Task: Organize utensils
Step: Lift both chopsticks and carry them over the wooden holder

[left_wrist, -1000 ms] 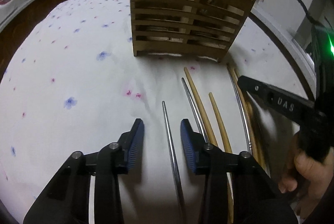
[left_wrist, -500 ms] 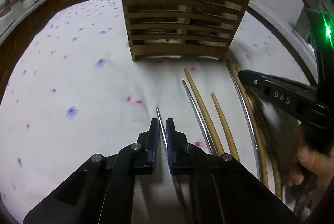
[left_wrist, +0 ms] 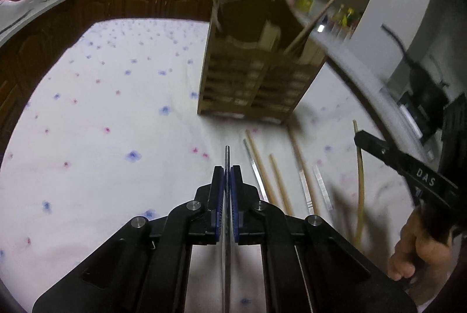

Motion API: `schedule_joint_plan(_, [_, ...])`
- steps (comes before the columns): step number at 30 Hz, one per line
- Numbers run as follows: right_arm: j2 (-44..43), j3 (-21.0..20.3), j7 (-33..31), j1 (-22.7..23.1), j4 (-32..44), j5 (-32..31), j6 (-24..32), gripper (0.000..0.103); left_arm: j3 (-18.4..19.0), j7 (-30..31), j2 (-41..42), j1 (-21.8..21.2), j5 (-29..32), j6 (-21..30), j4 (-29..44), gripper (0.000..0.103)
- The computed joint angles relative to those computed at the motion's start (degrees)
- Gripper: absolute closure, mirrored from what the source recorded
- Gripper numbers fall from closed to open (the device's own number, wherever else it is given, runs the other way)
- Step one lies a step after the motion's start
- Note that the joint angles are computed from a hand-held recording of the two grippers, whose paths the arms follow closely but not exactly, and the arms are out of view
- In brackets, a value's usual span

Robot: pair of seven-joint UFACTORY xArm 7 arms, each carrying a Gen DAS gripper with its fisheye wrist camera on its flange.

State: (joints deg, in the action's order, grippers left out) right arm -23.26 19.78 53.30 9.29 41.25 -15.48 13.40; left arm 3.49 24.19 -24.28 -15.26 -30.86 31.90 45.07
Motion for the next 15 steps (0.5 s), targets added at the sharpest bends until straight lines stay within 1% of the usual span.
schedule_joint_plan(1, [-0.53,-0.38,-0.39,0.17,0.03,0.01,-0.21,0.098,0.73,0.59,-0.9,-0.32,-0.93,0.54,0.2,0.099])
schedule_joint_plan(3, [-2.72,0.11,-0.18,-0.03,-0.05,-0.19,-0.08,0.098,1.57,1.25,-2.39,-0.64,-2.25,1.22,0.63,0.099])
schedule_joint_plan(7, [-5.97,0.75,-0.66,-0.91,0.08,-0.23,-0.71,0.098,2.62,2.27,-5.58,-0.88,-3.53,1.97,1.15,0.099])
schedule_joint_plan(11, [-8.48,3.48,0.16,-3.39,1.16,-1.05,-1.01,0.098,3.5,2.94,-9.01,-1.26,-3.94,2.06,0.89,0.099])
schedule_joint_plan(15, [-10.46,4.96,0.27,-4.77,1.96,-1.39,-1.3,0.098,4.05,2.88,-10.99,-1.83,-3.88,1.25,0.69,0.099])
